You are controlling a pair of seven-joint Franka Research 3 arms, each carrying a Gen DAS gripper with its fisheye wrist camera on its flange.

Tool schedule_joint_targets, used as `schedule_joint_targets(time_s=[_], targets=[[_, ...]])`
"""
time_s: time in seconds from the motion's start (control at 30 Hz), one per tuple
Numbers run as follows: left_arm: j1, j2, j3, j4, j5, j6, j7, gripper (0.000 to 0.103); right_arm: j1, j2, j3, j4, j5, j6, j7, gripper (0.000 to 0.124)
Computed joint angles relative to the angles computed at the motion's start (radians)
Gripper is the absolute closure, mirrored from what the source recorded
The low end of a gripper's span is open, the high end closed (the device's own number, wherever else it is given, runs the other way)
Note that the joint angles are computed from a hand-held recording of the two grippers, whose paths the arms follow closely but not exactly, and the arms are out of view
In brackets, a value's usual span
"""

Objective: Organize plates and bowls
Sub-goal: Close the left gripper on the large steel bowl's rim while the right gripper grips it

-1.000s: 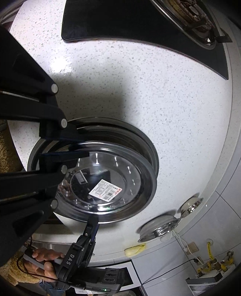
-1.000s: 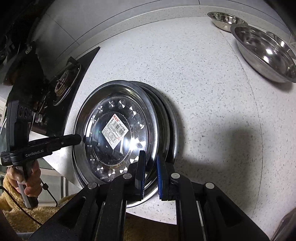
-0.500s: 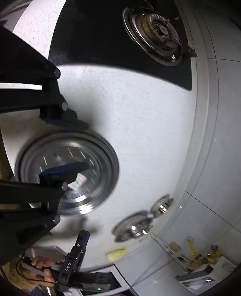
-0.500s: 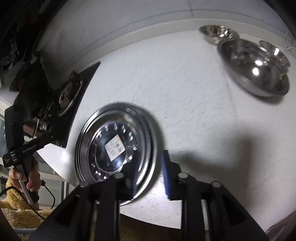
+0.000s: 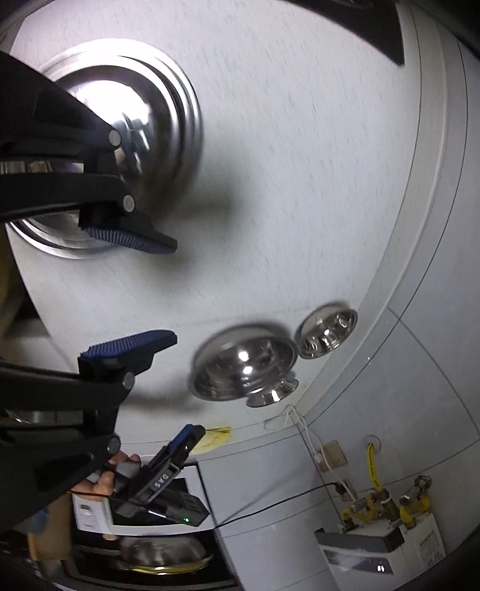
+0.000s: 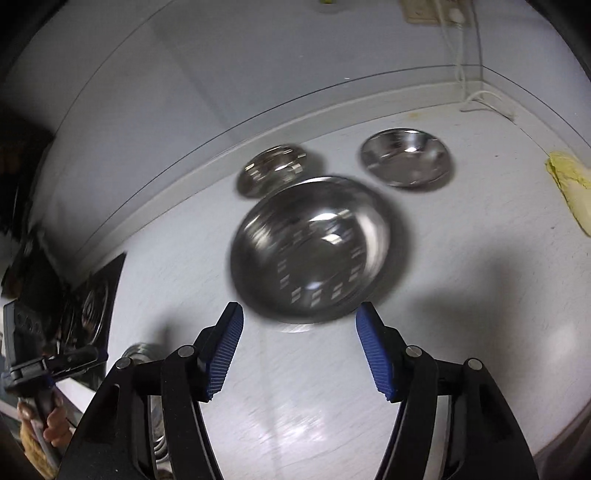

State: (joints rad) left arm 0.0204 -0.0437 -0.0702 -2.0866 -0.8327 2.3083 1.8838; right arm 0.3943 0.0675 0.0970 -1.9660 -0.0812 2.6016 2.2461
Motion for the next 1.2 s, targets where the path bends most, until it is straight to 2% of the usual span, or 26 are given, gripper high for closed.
schedule_joint_targets(time_s=[0.13,0.3,0.43,0.67,0.93,1.07,1.13,1.2], targets=[[-0.037,0.105,-0.052,0.105,0.059,0.043,-0.104,0.062,-0.035,0.06,-0.024,0.058,0.042,-0.023,-0.069,0.065],[-0.066,0.292,-0.105,0.285,0.213,0.065,-0.293,0.062,-0.068,0.156,-0.036,0.145,0.147,-0.053,-0.196,0.065],[-0.065,0.396,-0.139,0.38,0.313,0.084,-0.388,0.062,-0.077,0.21,-0.04,0.196,0.203,-0.062,-0.265,0.065],[-0.077,0.537,-0.172,0.52,0.477,0.1,-0.511,0.062,-0.065,0.29,-0.058,0.288,0.202,-0.116,-0.318,0.065],[-0.072,0.646,-0.211,0.629,0.535,0.087,-0.574,0.064,-0.059,0.335,-0.069,0.335,0.2,-0.141,-0.343,0.066],[-0.066,0.673,-0.236,0.655,0.534,0.1,-0.566,0.066,-0.057,0.366,-0.072,0.368,0.197,-0.16,-0.345,0.076],[-0.066,0.683,-0.246,0.664,0.538,0.098,-0.548,0.074,-0.055,0.371,-0.074,0.371,0.194,-0.169,-0.346,0.083],[-0.063,0.693,-0.257,0.673,0.534,0.09,-0.525,0.089,-0.054,0.381,-0.073,0.379,0.195,-0.177,-0.35,0.1]])
